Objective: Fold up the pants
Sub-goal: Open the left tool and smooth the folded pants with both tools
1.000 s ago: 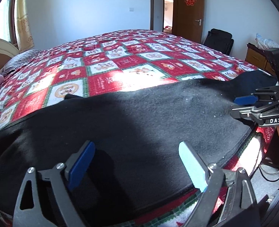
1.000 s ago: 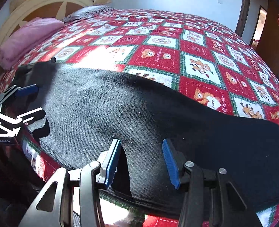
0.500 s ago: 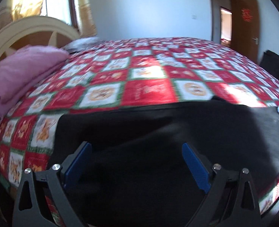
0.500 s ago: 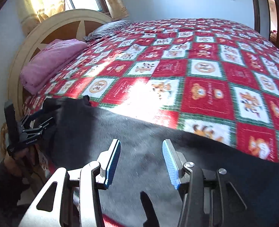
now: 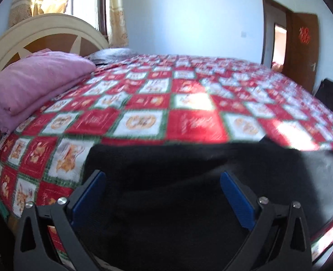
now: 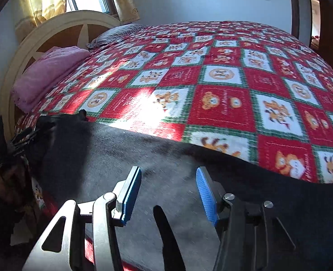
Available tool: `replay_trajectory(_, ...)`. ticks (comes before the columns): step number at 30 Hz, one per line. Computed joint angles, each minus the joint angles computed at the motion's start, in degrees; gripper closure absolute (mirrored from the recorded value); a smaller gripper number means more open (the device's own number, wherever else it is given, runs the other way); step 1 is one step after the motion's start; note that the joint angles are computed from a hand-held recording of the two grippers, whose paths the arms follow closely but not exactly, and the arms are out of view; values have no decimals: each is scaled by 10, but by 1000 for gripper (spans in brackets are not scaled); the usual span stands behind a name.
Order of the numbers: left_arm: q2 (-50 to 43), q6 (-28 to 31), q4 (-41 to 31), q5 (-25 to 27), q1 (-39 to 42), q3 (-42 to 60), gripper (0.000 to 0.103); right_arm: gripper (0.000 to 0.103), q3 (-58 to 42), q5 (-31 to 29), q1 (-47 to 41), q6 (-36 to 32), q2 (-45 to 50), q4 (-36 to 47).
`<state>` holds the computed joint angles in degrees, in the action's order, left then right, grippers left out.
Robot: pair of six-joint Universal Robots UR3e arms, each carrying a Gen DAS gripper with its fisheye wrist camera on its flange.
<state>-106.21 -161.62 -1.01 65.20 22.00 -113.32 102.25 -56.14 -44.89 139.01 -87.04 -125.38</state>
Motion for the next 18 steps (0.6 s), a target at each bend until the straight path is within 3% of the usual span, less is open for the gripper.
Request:
replay_trajectory(5, 39, 9, -61, -36, -49, 0, 0, 50, -13, 35, -175, -52, -48, 92)
replay_trajectory(9, 16, 16, -71, -3, -129, 23, 0, 50, -91, 71, -304, -74, -40, 187)
replay_trajectory(11, 3, 12, -77, 15, -158, 34, 0, 50, -132, 80, -346, -90, -29, 190)
replay_trajectory(15, -19, 8, -78, 54, -195, 49, 0, 50, -355, 57, -359, -22, 125, 240)
replay_trajectory(18, -21, 2, -80, 58, -194, 41, 0, 50, -535, 40, -344, -1, 259, 333)
